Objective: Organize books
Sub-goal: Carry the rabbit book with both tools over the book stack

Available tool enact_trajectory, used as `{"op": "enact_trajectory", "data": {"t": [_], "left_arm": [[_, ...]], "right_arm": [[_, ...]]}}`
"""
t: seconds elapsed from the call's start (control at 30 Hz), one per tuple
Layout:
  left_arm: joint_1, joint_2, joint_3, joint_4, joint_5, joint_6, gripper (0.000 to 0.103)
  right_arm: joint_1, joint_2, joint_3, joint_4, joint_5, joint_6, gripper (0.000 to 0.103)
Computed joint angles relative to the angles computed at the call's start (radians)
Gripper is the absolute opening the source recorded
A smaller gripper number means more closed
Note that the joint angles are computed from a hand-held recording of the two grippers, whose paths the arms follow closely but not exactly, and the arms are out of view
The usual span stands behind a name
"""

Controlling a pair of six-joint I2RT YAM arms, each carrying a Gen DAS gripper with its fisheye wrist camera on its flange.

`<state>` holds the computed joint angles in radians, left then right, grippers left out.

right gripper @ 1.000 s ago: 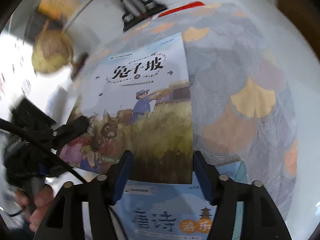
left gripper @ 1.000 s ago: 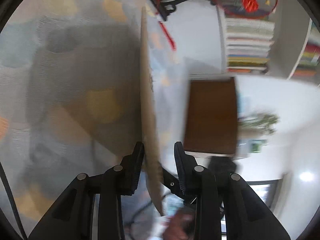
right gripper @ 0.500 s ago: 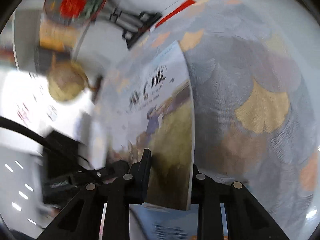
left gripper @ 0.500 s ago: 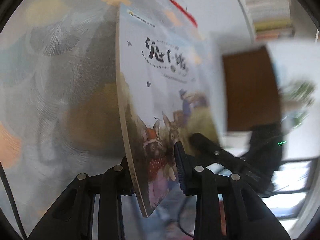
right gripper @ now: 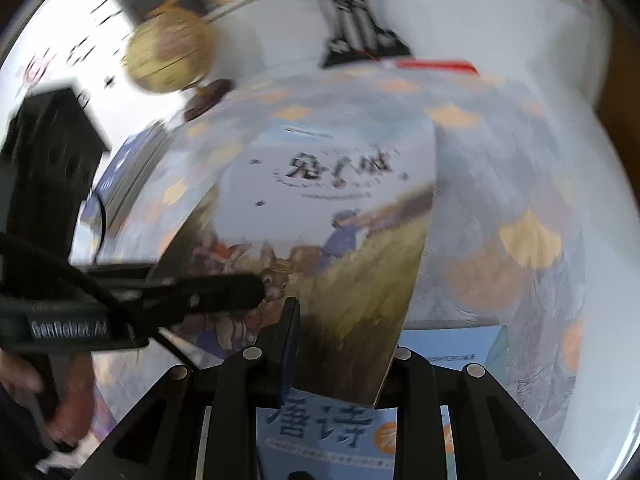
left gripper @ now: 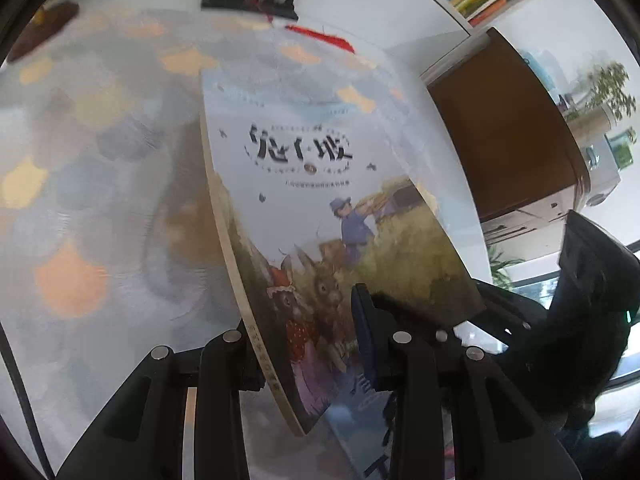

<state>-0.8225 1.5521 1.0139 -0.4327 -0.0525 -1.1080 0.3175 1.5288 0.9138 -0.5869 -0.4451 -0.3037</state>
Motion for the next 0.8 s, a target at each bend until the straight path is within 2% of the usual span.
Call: {"op": "enact_trajectory", "data": {"t": [0.23,0.4,0.63,0.8], "left_arm": [[-0.021,-0.166,-0.087,-0.065,-0.04,-0.024,0.03],[-0.016,-0.266,-0.123,-0.105,-0.046,-0.01,0.03],[-0.006,-0.52,-0.165,-0.259,-0.104,0.043,0.03],[0.074,-0.714,-0.16,-0.413,-0.129,0.115,0.03]], "right_arm": [[0.086,-0.135,-0.065,-0.005,0.015,0.025,0.026],[0.21,-0.223,-0.083,0.011,0.083,0.122,0.025],[0.402,-0.3,-0.034,0.015,0.192,0.291,0.026],[0.573,-0.243,0.077,0.043,0.3,0.401,0.026]]}}
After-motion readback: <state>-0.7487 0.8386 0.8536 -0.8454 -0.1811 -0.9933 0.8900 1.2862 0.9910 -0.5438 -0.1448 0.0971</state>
